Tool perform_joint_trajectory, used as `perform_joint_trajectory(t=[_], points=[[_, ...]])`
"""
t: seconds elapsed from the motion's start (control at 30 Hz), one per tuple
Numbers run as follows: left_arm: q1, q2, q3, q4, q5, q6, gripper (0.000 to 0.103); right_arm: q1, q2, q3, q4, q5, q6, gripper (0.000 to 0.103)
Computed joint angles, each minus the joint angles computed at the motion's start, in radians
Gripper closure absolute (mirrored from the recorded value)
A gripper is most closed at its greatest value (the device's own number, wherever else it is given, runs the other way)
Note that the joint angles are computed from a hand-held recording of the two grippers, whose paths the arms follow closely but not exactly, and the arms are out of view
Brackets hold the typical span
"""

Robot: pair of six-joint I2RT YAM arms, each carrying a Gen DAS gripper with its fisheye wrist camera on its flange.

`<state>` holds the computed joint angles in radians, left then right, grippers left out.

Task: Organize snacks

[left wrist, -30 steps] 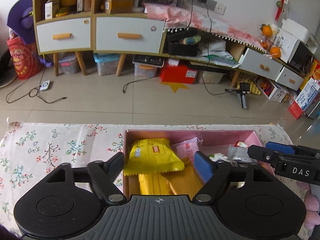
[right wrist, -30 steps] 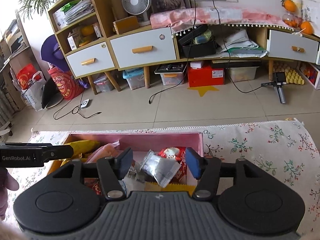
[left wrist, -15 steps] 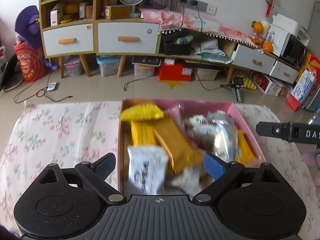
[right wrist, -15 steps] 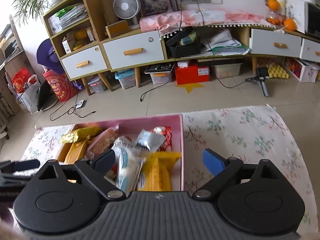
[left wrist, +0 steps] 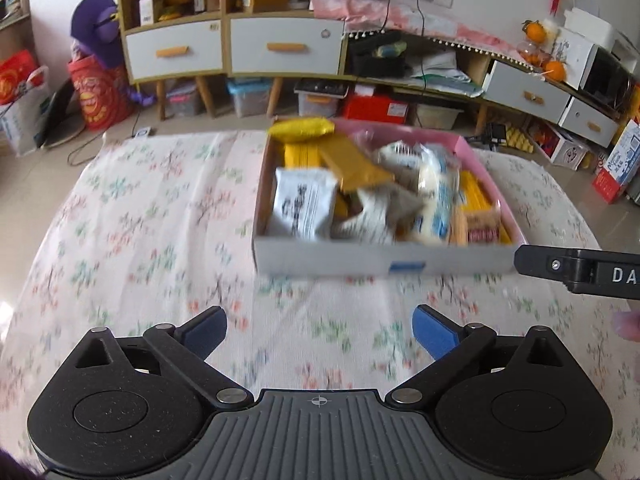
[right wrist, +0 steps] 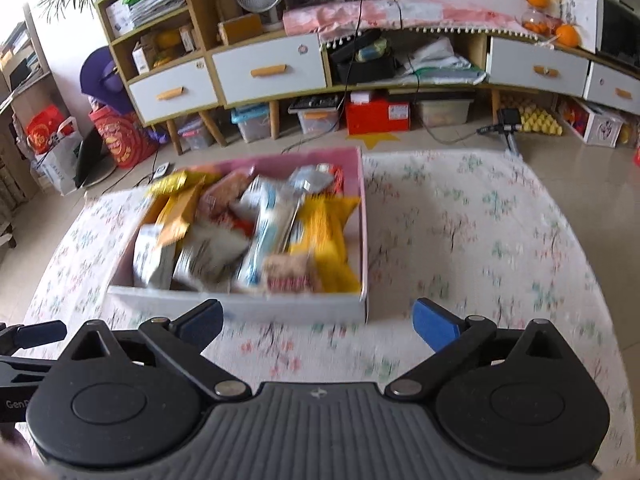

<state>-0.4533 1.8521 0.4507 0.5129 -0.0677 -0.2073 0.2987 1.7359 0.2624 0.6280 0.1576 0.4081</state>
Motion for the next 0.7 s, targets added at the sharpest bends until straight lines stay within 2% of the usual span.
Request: perform_joint_trajectory(t=[0.2, 0.37, 0.7], points=[[-0.054, -0.005, -0.043, 0.001, -0.129, -0.017, 0.002, 0.064, 0.033, -0.041, 0.033, 0.064, 0.042, 0.001], [-0.060, -0.026, -0.064, -0.010, -0.145, -0.018, 0.002, 0.120, 0.041, -0.067, 0.039, 0.140, 0.066, 0.000], [-0.068, -0.059, -0.083, -0.012, -0.164, -0.041, 0.001, 0.163, 0.046, -0.062, 0.001, 0.175, 0.117, 0.000]])
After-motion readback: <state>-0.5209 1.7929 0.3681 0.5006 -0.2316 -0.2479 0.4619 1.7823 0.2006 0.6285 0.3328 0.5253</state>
